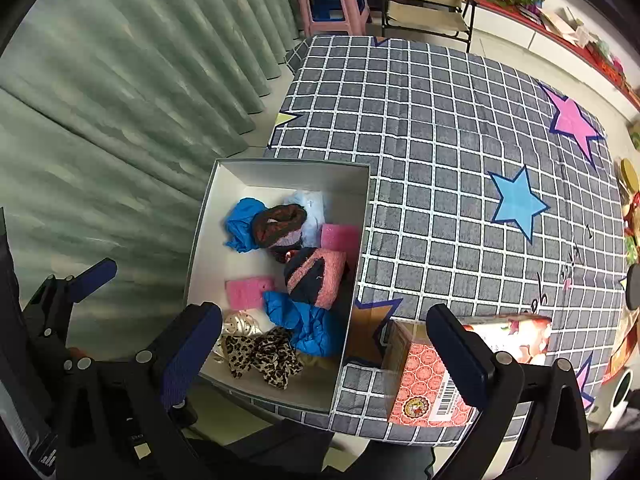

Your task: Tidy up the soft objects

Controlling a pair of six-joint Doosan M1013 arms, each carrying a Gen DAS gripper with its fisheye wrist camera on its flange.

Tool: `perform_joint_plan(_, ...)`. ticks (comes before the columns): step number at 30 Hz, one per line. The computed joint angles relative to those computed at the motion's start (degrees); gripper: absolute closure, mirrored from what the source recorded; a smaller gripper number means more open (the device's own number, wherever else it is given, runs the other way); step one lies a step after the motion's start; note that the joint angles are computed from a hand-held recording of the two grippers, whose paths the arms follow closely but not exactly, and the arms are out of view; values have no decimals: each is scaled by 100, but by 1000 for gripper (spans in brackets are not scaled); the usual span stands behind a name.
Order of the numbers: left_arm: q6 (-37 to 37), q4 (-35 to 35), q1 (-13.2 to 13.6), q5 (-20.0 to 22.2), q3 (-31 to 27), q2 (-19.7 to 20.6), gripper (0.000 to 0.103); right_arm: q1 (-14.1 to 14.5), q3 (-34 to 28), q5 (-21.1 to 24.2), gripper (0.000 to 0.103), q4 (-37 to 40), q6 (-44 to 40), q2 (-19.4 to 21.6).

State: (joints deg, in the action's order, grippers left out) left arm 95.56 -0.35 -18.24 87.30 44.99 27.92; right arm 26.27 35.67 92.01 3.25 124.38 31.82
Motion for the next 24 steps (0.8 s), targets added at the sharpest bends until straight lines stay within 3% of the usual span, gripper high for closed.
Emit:
perform_joint_plan(12,40,-22,-5,125,-31,3,0,145,-373,458,0,-701,-340,214)
perform_joint_plan(24,-22,-4,1,338,-93,68,0,118,-304,459,0,-532,-302,204)
